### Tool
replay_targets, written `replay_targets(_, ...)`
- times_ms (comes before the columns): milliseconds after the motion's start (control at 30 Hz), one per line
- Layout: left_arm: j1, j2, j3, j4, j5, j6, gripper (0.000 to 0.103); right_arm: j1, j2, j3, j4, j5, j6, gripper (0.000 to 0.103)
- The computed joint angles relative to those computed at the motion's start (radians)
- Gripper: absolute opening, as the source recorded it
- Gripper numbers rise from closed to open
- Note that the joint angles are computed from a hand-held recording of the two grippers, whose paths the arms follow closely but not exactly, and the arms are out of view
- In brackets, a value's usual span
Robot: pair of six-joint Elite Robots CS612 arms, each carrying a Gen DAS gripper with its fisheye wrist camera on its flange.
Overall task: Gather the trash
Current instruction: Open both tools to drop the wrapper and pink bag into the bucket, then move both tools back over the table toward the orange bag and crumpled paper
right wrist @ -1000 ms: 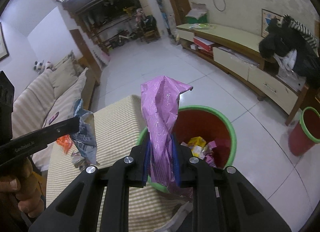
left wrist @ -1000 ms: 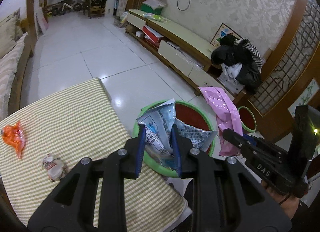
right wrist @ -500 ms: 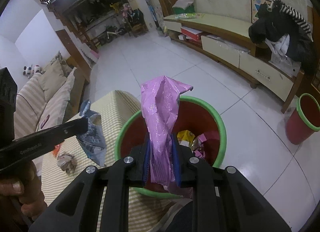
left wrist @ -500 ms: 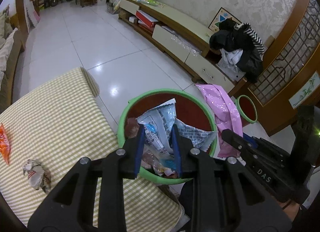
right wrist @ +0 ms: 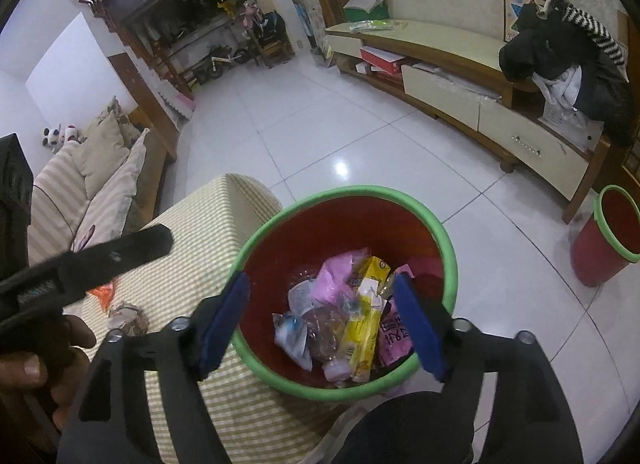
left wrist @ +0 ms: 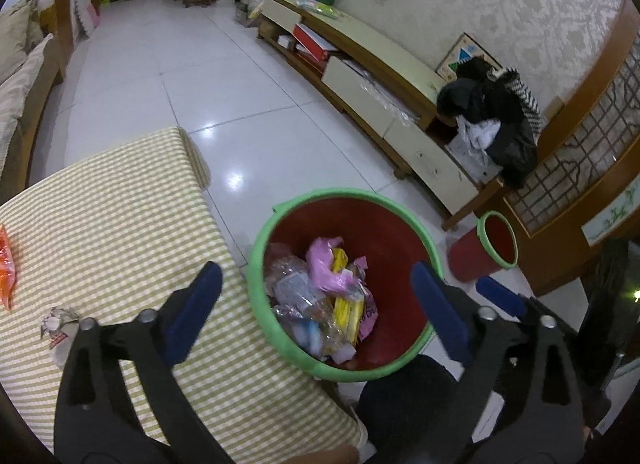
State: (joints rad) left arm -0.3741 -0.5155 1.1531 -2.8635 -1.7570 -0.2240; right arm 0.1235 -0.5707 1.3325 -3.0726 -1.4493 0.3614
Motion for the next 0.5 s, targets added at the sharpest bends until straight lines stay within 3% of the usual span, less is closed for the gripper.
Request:
replay_targets(267, 0.015, -0.028, 0.037, -0.047, 0.045, -0.050, 0.097, 0.017, -0.004, -0.015, 0.011, -0.026, -0.011, 0.092)
replay_targets(500, 0.040, -0.075, 0.120, -0.117, 0.108, -0.066, 0.097, 0.049, 0.001, -0.045, 0.026, -0.024, -0.064, 0.096)
